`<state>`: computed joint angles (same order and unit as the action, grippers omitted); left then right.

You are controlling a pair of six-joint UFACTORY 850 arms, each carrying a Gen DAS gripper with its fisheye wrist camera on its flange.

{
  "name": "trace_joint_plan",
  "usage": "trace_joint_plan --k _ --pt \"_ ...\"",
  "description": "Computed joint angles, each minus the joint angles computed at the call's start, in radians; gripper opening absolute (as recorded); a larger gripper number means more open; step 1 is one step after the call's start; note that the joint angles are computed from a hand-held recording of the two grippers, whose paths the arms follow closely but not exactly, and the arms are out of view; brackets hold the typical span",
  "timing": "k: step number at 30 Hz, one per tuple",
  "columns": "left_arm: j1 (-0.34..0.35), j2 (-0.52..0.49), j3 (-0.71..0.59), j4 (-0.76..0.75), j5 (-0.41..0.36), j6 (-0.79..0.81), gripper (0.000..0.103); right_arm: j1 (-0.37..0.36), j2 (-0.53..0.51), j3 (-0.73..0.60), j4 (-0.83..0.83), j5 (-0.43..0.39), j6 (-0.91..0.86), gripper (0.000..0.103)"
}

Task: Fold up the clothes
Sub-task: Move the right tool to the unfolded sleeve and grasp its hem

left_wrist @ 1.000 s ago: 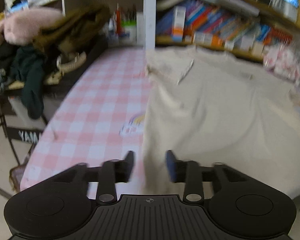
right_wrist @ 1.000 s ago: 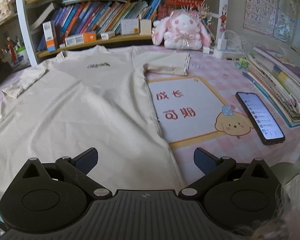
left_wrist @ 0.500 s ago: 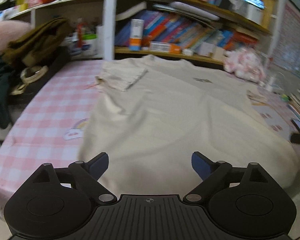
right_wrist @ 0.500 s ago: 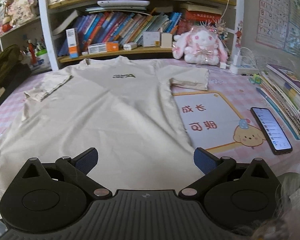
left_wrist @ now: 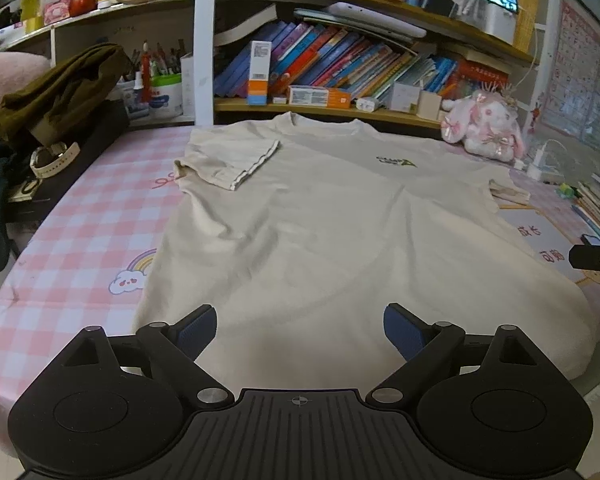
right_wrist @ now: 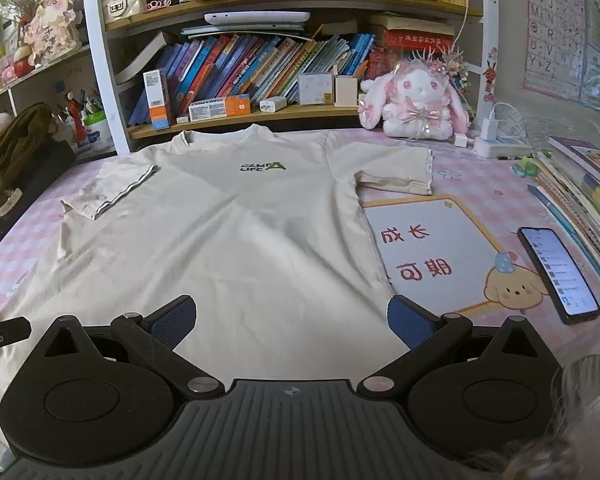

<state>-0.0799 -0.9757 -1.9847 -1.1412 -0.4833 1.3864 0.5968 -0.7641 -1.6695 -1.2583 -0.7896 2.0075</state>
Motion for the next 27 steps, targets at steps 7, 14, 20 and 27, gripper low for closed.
trace_joint_plan --k 7,14,20,27 --pt "-0.05 -0.028 -0.051 0.117 0.071 -0.164 0.093 -0.062 0.014 0.034 -0.047 0.102 0.011 0.103" --pt "-0.127 -0.075 -0.133 0.337 0.128 -0.436 0.093 -0.168 0.04 0.077 -0.085 0.253 0.003 0.103" --pt "-0.187 -0.094 -0.169 0.641 0.161 -0.779 0.093 -0.272 0.038 0.086 -0.086 0.391 -0.034 0.103" --pt "-0.228 -0.084 -0.156 1.094 0.129 -1.287 0.093 -0.382 -0.003 0.041 0.027 0.554 -0.153 0.103"
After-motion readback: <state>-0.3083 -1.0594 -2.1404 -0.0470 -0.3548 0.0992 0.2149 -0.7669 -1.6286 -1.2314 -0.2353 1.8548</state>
